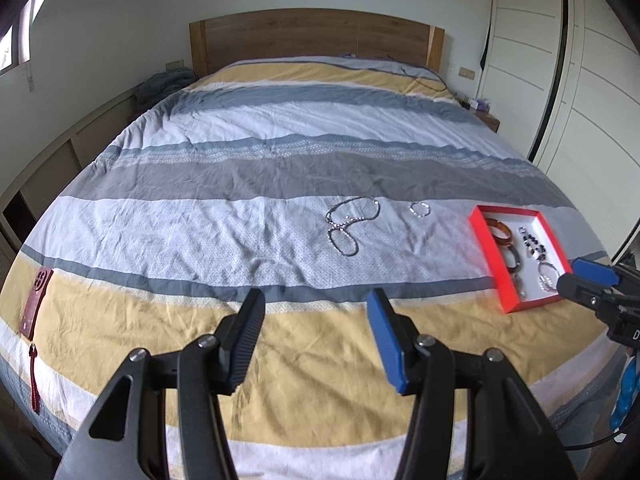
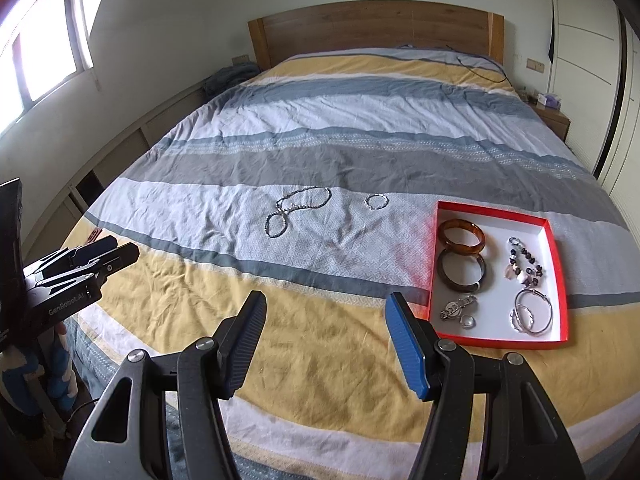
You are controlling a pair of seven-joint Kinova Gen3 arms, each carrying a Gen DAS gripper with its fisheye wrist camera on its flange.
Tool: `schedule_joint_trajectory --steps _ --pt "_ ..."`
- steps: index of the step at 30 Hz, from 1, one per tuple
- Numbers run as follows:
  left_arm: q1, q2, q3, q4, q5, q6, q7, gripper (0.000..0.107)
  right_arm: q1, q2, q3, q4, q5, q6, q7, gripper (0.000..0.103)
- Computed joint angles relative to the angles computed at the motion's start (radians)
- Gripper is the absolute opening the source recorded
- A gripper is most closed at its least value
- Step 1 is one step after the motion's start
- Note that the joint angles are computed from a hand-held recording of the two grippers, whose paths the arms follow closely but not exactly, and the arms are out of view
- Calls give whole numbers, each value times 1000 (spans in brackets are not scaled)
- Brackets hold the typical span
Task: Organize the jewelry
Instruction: 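Withdraw both tools and move toward the rhinestone necklace and twisted silver ring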
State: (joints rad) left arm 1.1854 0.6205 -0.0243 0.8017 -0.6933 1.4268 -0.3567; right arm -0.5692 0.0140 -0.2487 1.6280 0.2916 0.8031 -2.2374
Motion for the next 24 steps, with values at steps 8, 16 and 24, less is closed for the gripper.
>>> schedule_joint_trajectory --steps 8,16,24 --pt "-86 64 -16 -63 64 -6 -62 51 33 91 49 -66 -59 -32 115 61" --pt "-186 77 -25 -20 104 -63 -75 51 59 202 98 -170 -97 -55 216 61" --pt "-312 188 19 -143 247 -187 -247 51 87 380 136 -361 -177 -8 298 61"
